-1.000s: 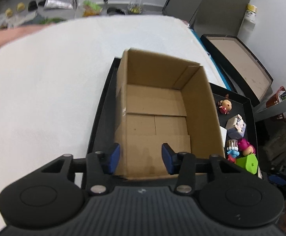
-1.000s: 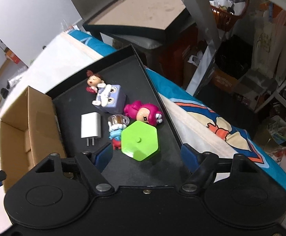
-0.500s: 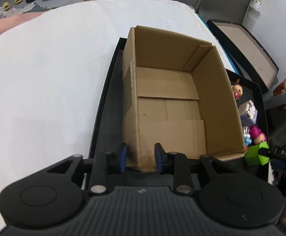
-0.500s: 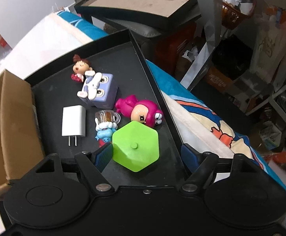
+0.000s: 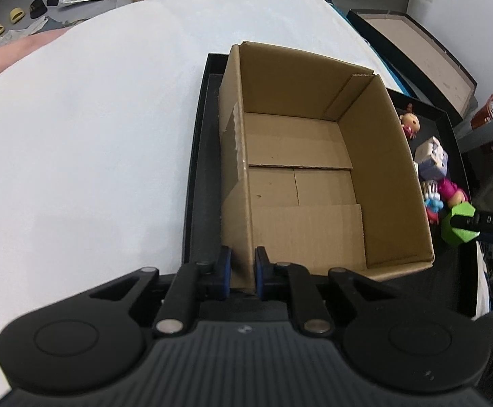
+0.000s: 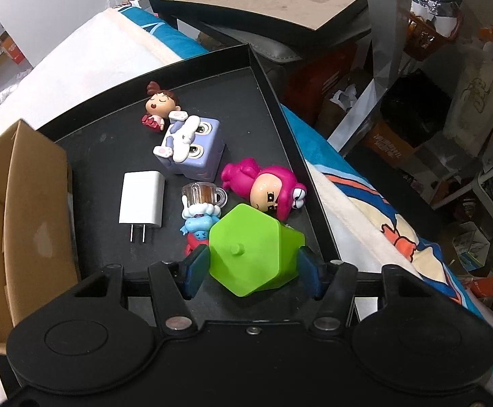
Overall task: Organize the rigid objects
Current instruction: 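Close the right gripper on the lime-green hexagonal block and lift it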
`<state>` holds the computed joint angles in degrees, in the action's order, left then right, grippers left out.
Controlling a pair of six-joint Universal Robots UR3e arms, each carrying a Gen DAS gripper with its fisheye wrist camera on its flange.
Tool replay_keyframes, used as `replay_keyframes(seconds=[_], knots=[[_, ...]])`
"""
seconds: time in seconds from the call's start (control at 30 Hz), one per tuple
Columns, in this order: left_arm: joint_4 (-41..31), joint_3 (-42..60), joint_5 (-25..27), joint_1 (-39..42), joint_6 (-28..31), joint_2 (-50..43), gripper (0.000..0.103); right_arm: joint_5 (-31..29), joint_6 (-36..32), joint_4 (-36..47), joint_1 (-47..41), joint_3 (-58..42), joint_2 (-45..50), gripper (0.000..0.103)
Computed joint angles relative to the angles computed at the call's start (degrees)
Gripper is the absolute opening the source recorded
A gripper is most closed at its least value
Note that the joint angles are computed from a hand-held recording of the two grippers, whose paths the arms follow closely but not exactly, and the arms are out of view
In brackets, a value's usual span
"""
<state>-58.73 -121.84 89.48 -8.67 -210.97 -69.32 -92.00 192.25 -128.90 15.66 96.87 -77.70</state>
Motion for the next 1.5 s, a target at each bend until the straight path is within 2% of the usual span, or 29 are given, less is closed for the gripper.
replay_keyframes(seconds=[0.13, 0.17, 0.23, 0.43, 0.5, 0.6, 0.63, 0.8, 0.9, 0.97, 1.0, 1.03, 1.07, 1.17, 1.5], knots=[[0.4, -0.8, 0.3, -0.4, 0.1, 1.0, 0.013, 0.1, 0.3, 0.7, 0.2, 0.0, -0.6, 0.055], [0.6, -0.8, 0.5, -0.9, 0.0, 0.5, 0.013, 0.2, 0.4, 0.9, 0.2, -0.1, -0.8, 0.045], [0.8, -0.7, 0.8, -1.4, 0.4, 0.2, 0.013, 1.2, 0.1, 1.8, -0.1, -0.7, -1.6, 0.039], [1.7, -2.5, -0.3, 0.0, 0.9, 1.5, 0.013, 1.2, 0.1, 4.6, 0.6, -3.0, -1.2, 0.035], [1.9, -2.9, -0.4, 0.0, 1.2, 1.9, 0.013, 1.1, 0.5, 4.9, 0.6, -3.1, -0.9, 0.039], [2.4, -4.0, -1.2, 0.9, 1.3, 2.8, 0.013, -0.3, 1.3, 5.2, 1.1, -4.0, 0.2, 0.059], [2.4, -4.0, -1.4, 1.2, 1.4, 2.8, 0.013, -1.3, 1.5, 5.1, 1.5, -4.4, 0.8, 0.062], [2.8, -4.4, -1.5, 1.2, 2.0, 3.1, 0.014, -5.8, 2.9, 7.1, 3.8, -7.5, 3.9, 0.065], [2.9, -4.8, -1.8, 1.6, 2.4, 3.7, 0.014, -8.1, 3.7, 7.9, 4.9, -8.3, 4.4, 0.073], [3.0, -5.4, -2.3, 2.1, 2.7, 4.4, 0.014, -8.5, 3.7, 8.6, 5.1, -8.7, 5.1, 0.073], [3.1, -5.7, -2.4, 2.3, 2.8, 4.6, 0.014, -8.7, 3.8, 8.9, 5.3, -9.0, 5.7, 0.071], [3.1, -5.8, -2.5, 2.3, 2.9, 4.7, 0.014, -8.8, 3.7, 9.2, 5.4, -9.4, 6.4, 0.057], [3.1, -5.7, -2.4, 2.3, 3.0, 4.6, 0.014, -8.5, 3.5, 9.3, 5.2, -9.3, 6.7, 0.052], [3.3, -5.0, -1.5, 1.3, 3.2, 3.7, 0.014, -11.0, 5.6, 9.0, 6.0, -9.5, 7.1, 0.051], [3.8, -7.1, -2.9, 3.2, 4.2, 6.3, 0.014, -10.2, 3.4, 10.3, 8.2, -12.8, 5.3, 0.051]])
